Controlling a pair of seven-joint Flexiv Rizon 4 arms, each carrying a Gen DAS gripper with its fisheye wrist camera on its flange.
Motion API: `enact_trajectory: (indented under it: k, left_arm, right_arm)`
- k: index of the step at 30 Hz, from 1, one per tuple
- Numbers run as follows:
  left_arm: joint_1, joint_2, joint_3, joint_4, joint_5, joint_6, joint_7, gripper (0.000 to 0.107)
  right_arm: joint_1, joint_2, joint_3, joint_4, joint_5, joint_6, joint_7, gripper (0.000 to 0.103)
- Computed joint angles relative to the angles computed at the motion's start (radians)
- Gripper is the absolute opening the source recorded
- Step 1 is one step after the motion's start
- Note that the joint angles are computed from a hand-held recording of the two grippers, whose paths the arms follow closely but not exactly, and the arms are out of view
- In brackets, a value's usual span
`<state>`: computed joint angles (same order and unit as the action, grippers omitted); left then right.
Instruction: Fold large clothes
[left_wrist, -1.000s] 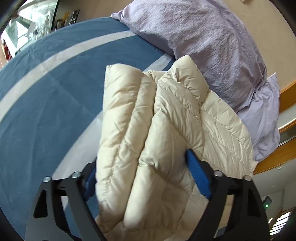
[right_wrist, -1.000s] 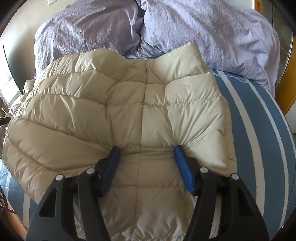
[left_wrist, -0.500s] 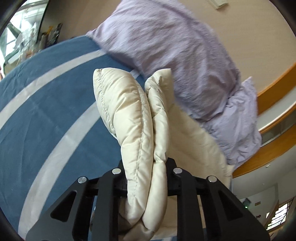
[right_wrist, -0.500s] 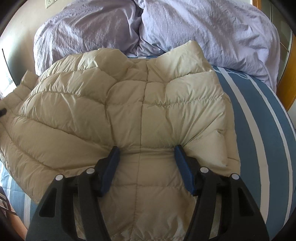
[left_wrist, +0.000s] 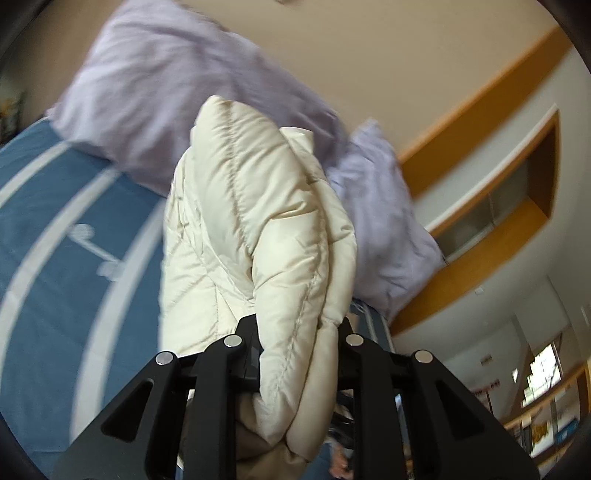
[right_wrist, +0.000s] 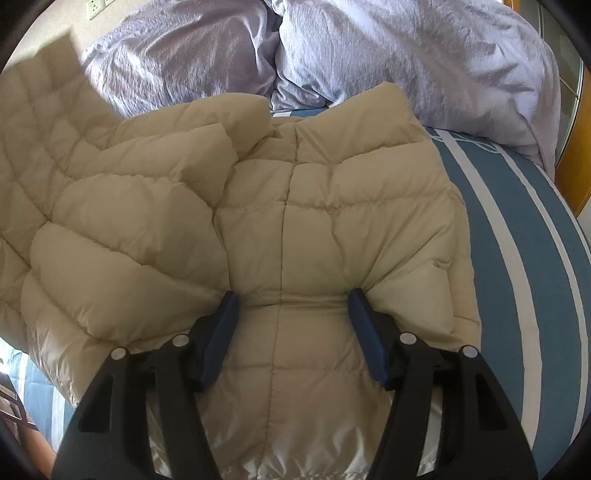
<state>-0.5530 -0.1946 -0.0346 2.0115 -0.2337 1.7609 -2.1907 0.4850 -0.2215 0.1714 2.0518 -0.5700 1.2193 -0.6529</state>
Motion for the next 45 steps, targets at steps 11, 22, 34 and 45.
enact_trajectory:
  k: [11, 22, 34, 45]
  left_arm:
    - [0.082, -0.206, -0.247, -0.235, -0.032, -0.078, 0.111, 0.02]
    - [0.007, -0.368, -0.243, -0.421, -0.062, -0.195, 0.165, 0.02]
    - [-0.148, -0.461, -0.029, -0.631, 0.065, -0.412, 0.062, 0.02]
    - [-0.183, -0.462, 0.009, -0.719, 0.223, -0.562, -0.015, 0.029]
  right_arm:
    - [-0.009, -0.002, 0.005, -0.002, 0.037, 0.018, -0.025, 0.062]
    - [-0.04, 0.021, 0.018, 0.039, 0.133, 0.116, -0.062, 0.061]
    - [-0.083, 0.131, 0.024, 0.144, 0.155, 0.156, -0.079, 0.055]
    - [-0.113, 0.187, 0.038, 0.192, 0.115, 0.146, -0.021, 0.055]
